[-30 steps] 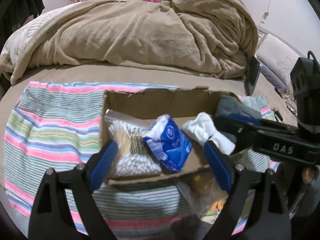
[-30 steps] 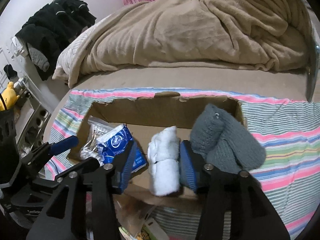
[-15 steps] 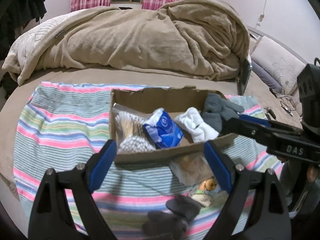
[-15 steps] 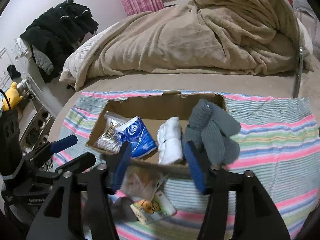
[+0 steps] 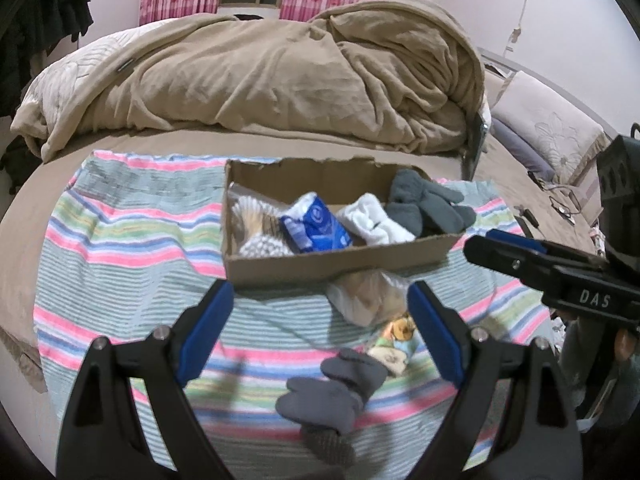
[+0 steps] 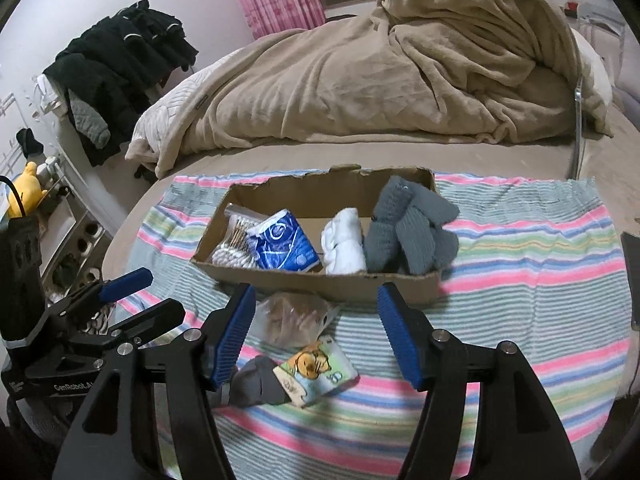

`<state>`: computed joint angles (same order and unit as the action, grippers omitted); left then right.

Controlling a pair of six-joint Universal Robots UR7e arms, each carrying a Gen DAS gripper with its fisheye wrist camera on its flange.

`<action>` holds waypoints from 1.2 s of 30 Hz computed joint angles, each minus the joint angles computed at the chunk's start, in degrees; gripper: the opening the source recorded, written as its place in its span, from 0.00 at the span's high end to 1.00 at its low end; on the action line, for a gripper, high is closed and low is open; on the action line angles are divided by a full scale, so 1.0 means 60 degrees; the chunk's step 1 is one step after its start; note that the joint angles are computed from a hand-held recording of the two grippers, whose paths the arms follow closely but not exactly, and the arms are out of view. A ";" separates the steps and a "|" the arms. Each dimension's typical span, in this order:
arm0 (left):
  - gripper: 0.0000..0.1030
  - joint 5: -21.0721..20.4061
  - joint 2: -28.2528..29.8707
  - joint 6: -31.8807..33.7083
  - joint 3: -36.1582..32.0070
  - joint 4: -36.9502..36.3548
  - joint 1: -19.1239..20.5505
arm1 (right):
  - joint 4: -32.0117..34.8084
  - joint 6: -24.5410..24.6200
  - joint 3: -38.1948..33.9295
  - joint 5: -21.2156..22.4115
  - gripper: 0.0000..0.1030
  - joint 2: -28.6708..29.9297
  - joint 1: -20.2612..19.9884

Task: Organize objects
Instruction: 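Grasp the gray dotted slipper socks with the left gripper while the right gripper grasps the bear tissue pack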

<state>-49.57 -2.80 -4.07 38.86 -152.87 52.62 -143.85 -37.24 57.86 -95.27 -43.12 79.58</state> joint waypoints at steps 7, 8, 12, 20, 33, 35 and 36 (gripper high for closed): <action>0.13 -0.0057 -0.0467 -0.0224 0.1027 -0.0272 -0.0043 | -0.0181 0.0015 0.0684 -0.0056 0.35 -0.0362 -0.0070; 0.13 -0.0068 -0.0511 -0.0276 0.1129 -0.0273 -0.0044 | -0.0216 -0.0001 0.0769 -0.0068 0.35 -0.0402 -0.0084; 0.13 -0.0120 -0.0609 -0.0443 0.1390 -0.0184 -0.0033 | -0.0246 0.0025 0.1012 -0.0138 0.35 -0.0512 -0.0142; 0.13 -0.0204 -0.0557 -0.0788 0.1489 0.0274 0.0036 | -0.0057 0.0205 0.1148 -0.0270 0.35 -0.0464 -0.0315; 0.13 -0.0477 -0.0236 -0.1113 0.1096 0.1053 0.0250 | 0.0522 0.0282 0.0762 -0.0595 0.35 -0.0016 -0.0437; 0.13 -0.0517 -0.0198 -0.1135 0.1042 0.1128 0.0285 | 0.0617 0.0317 0.0649 -0.0647 0.35 0.0082 -0.0450; 0.13 -0.0525 -0.0172 -0.1147 0.1009 0.1149 0.0304 | 0.0669 0.0322 0.0588 -0.0670 0.35 0.0133 -0.0455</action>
